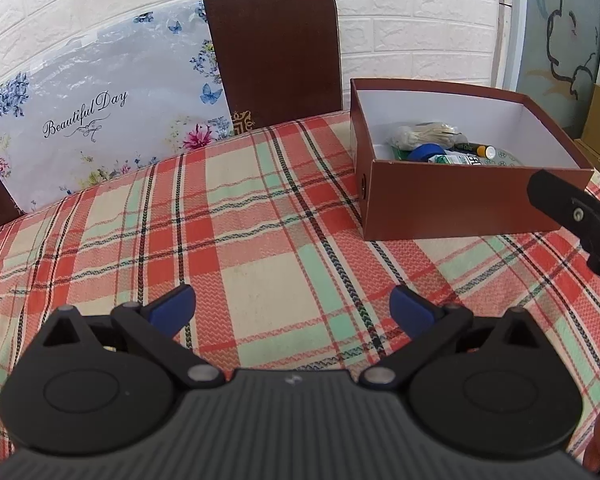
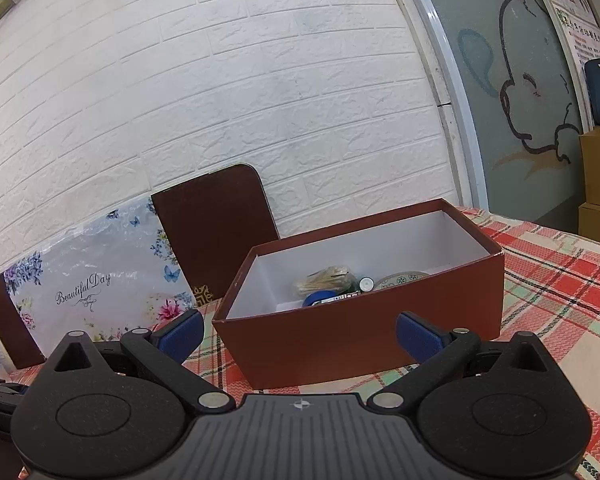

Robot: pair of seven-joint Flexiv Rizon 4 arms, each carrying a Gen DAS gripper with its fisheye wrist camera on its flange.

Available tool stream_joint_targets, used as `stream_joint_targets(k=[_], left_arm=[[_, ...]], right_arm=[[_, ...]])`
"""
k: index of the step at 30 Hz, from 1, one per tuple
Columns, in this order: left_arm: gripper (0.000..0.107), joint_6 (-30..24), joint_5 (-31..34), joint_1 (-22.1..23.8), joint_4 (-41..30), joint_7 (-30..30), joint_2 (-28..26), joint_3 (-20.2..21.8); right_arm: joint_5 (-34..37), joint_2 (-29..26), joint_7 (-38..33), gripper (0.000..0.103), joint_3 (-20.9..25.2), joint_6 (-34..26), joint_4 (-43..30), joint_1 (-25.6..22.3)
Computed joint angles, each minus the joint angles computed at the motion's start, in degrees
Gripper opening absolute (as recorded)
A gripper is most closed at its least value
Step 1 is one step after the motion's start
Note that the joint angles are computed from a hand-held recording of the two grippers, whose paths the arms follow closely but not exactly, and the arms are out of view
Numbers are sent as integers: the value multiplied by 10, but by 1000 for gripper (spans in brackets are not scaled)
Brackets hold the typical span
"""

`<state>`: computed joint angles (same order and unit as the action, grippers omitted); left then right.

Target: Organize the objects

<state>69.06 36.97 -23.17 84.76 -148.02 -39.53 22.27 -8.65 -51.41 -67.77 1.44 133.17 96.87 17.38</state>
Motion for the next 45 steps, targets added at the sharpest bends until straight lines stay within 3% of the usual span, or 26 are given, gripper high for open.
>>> stream_joint_targets(k=[39, 45], left_arm=[[103, 9, 2, -6, 0, 7, -1, -3], [103, 89, 33, -26, 9, -29, -6, 31]], right_arm=[[6, 2, 5, 102, -1, 1, 9, -5], [8, 3, 2, 101, -2, -1, 12, -2]])
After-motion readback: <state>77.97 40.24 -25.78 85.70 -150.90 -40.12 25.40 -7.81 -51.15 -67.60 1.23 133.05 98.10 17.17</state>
